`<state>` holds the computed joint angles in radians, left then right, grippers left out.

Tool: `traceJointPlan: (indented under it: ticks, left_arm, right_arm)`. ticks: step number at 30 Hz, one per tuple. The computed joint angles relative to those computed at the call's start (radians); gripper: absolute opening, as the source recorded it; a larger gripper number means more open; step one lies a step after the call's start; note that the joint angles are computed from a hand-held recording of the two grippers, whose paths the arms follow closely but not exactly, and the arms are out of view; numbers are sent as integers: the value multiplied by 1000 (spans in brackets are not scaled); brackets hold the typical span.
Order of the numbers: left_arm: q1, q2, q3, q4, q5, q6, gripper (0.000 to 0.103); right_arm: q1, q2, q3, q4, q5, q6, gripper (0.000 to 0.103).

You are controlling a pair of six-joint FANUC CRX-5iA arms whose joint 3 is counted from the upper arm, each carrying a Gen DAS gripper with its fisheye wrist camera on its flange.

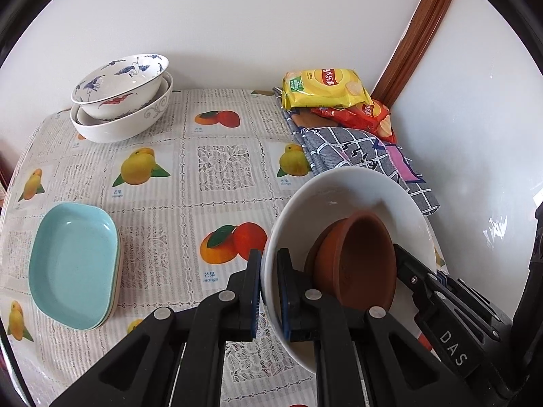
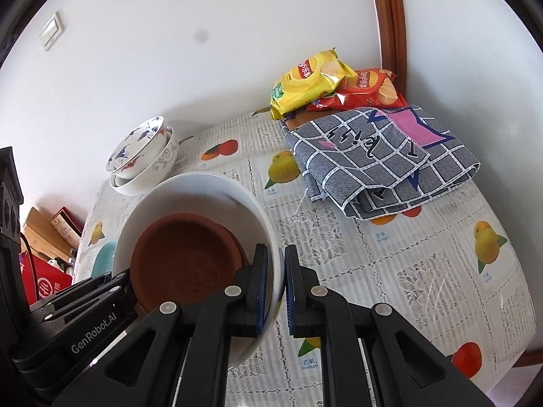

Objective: Organize plates and bowls
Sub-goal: 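Carry the white bowl over the teal plate stack with both grippers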

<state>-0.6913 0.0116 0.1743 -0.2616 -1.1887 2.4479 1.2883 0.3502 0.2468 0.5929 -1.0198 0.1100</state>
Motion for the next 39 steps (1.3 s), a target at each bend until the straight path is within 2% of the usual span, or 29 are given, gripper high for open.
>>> traceJointPlan:
  ticks: [19, 39]
  left_arm:
    - [28, -96, -73, -12, -8, 8, 10]
    - [112, -201, -182, 27, 14, -14, 10]
  right_arm:
    - [29, 71, 116, 1, -30, 34, 10]
    - [50, 182, 273, -20, -68, 100, 10]
